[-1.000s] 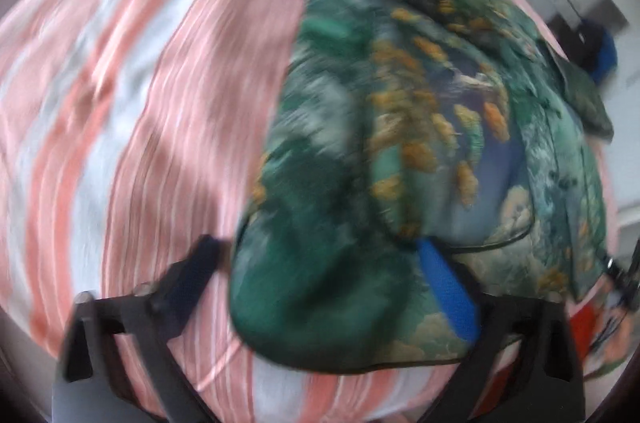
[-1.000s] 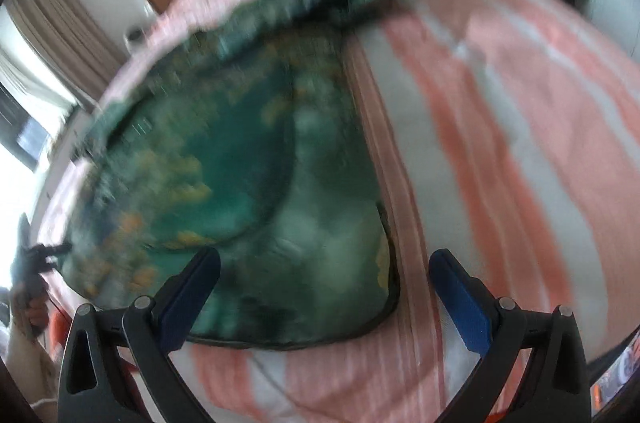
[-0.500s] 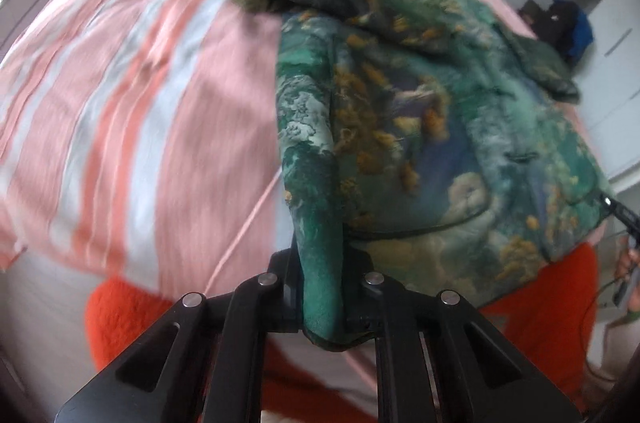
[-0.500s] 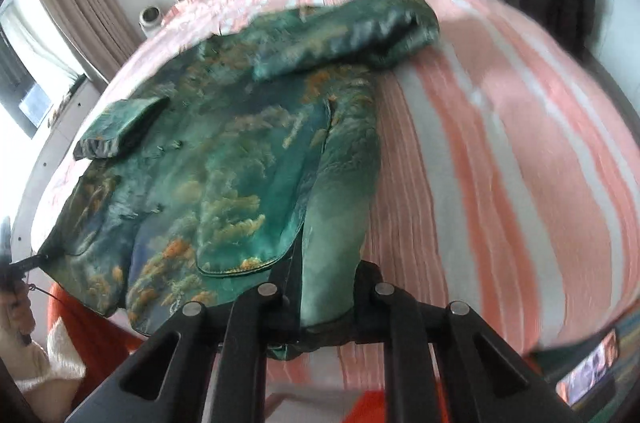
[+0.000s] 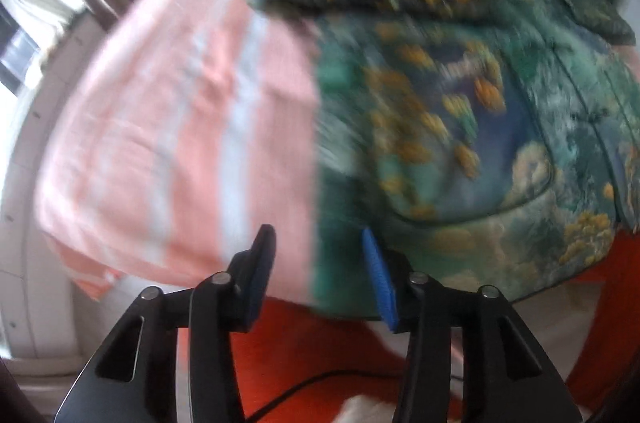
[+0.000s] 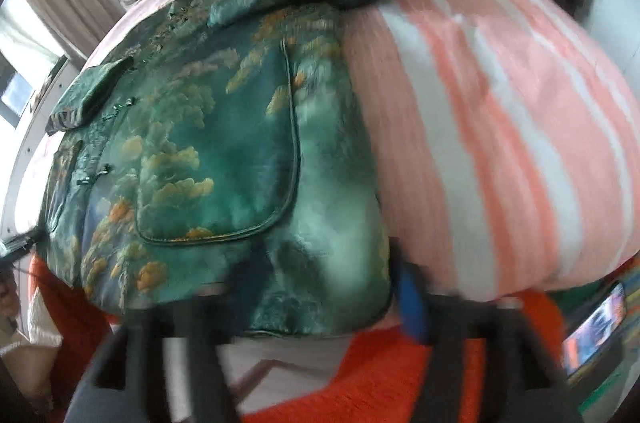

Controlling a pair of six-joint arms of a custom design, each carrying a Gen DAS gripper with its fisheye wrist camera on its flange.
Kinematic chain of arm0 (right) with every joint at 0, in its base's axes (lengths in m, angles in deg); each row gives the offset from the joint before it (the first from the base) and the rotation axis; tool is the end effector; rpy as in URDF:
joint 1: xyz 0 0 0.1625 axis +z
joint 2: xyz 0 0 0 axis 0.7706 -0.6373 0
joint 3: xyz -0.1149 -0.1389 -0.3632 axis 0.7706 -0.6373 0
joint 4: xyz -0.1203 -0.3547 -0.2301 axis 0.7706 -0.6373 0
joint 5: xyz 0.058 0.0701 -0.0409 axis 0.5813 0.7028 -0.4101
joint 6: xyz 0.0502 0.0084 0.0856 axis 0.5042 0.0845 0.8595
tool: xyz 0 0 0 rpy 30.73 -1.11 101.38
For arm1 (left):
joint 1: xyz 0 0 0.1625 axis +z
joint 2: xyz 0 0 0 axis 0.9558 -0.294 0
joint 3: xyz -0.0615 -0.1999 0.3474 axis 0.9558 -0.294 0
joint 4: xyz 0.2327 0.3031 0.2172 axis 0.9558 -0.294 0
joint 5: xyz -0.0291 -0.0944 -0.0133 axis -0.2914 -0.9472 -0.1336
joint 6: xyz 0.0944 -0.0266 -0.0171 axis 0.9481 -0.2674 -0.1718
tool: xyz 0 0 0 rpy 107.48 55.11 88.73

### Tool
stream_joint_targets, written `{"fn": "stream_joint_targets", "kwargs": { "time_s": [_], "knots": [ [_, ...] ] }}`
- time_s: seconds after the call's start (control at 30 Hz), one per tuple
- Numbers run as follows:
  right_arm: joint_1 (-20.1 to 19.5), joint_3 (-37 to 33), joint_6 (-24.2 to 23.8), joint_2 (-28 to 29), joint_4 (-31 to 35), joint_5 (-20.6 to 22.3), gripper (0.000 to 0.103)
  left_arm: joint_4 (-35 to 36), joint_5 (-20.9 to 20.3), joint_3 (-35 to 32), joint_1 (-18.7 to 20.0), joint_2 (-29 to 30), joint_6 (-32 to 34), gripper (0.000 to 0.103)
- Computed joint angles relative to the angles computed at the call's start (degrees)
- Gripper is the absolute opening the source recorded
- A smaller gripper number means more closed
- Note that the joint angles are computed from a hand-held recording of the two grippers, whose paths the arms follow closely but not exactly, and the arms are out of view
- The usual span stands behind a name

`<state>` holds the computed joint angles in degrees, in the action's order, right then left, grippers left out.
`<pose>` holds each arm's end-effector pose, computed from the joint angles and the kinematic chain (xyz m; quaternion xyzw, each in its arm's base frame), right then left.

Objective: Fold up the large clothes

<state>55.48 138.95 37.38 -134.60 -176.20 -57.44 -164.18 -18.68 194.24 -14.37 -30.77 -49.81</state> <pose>0.2285 -0.5392 0.2419 0.0610 -0.9357 0.1829 0.2956 -0.0730 -0.5418 0.4022 0.0870 0.8547 -0.1906 0.4750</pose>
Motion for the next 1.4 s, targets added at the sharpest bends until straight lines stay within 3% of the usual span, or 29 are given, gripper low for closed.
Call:
{"fn": "stream_joint_targets", "kwargs": {
  "time_s": [0.07,0.17,0.23,0.3,0.33,0.4,0.5,0.53,0.57,0.6,0.63,0.67,0.7,0.77,0.87,1.03,1.1,1.13,1.17,1.2,1.23,1.27,1.3,1.33,1.4],
  "knots": [
    [1.97,-1.6,-5.7,0.36,-1.93,-5.1,0.076,-5.93,2.91,-0.97,-1.95,0.39,6.6,0.068],
    [4.28,-6.99,-22.27,5.59,-10.7,-11.04,0.088,-23.35,3.94,-4.17,-3.52,5.86,24.6,0.083],
    [4.31,-11.86,-33.37,10.29,-15.86,-9.21,0.09,-32.47,1.77,-8.64,-3.72,13.24,36.6,0.094],
    [3.86,-19.22,-43.89,17.41,-17.95,-6.11,0.09,-41.26,-0.61,-10.16,-2.16,17.28,48.6,0.097],
    [3.57,-21.86,-48.5,20.18,-19.01,-5.83,0.09,-45.15,-0.58,-12.77,-1.31,22.27,54.6,0.097],
    [3.12,-31.06,-60.41,29.94,-23.98,-9.35,0.09,-52.77,0.31,-16.07,1.08,28.57,64.65,0.097],
    [1.9,-42.6,-68.39,40.17,-26.34,-13.43,0.088,-51.8,2.75,-22.41,4.01,36.41,67.57,0.097],
    [1.56,-45.47,-68.21,42.19,-24.78,-14.55,0.088,-52.44,2.94,-22.11,4.7,36.21,68.19,0.097],
    [1.0,-48.26,-65.63,43.69,-20.92,-14.93,0.078,-52.32,2.79,-21.92,5.11,35.7,67.74,0.079],
    [0.82,-49.58,-62.6,43.95,-17.58,-14.54,0.049,-49.81,1.77,-21.21,5.63,33.69,64.91,0.053],
    [0.82,-50.39,-60.29,43.87,-16.37,-13.77,0.034,-44.9,1.06,-22.46,6.09,32.87,59.68,0.007],
    [0.87,-49.93,-59.93,43.24,-17.56,-13.02,0.015,-42.39,0.59,-23.69,6.63,32.07,54.96,0.0],
    [1.05,-49.01,-59.65,41.94,-20.63,-11.61,0.01,-42.27,-0.41,-25.25,7.06,31.66,52.64,0.0],
    [1.08,-47.23,-57.92,38.61,-23.96,-9.54,0.01,-43.64,-1.04,-26.95,7.79,28.64,48.38,0.0],
    [0.34,-45.16,-54.06,32.45,-30.51,-9.84,0.009,-41.35,0.28,-30.85,9.93,23.63,36.91,0.0],
    [-2.38,-42.92,-52.46,24.91,-38.31,-16.57,0.009,-34.13,8.41,-33.71,16.49,17.39,20.53,0.0],
    [-4.75,-40.7,-47.79,21.46,-39.33,-20.34,0.009,-26.23,12.55,-32.94,19.27,15.35,11.73,0.001],
    [-6.29,-39.45,-42.64,19.64,-37.15,-22.94,0.01,-20.23,13.44,-32.35,20.34,14.31,6.35,0.003],
    [-7.82,-37.9,-36.64,17.8,-33.22,-24.74,0.026,-15.89,14.08,-31.17,20.87,13.12,2.6,0.004],
    [-9.35,-36.3,-30.64,16.22,-28.63,-26.28,0.058,-13.95,14.3,-29.21,20.65,11.8,0.86,0.006],
    [-10.75,-34.83,-24.64,14.81,-23.32,-28.06,0.071,-14.41,14.43,-27.79,20.11,11.11,1.48,0.018],
    [-12.23,-32.65,-18.64,12.99,-18.81,-29.22,0.076,-17.27,14.57,-24.78,18.64,10.05,4.46,0.034],
    [-13.23,-30.19,-13.18,11.09,-16.69,-29.46,0.076,-22.53,14.88,-21.89,17.41,8.87,9.65,0.042],
    [-13.55,-28.28,-10.11,9.81,-16.97,-29.45,0.076,-28.53,15.38,-20.26,15.64,9.64,15.65,0.054],
    [-12.91,-23.62,-9.02,7.28,-22.15,-26.82,0.076,-37.69,14.66,-18.66,11.66,11.24,27.65,0.062]
  ]
}}
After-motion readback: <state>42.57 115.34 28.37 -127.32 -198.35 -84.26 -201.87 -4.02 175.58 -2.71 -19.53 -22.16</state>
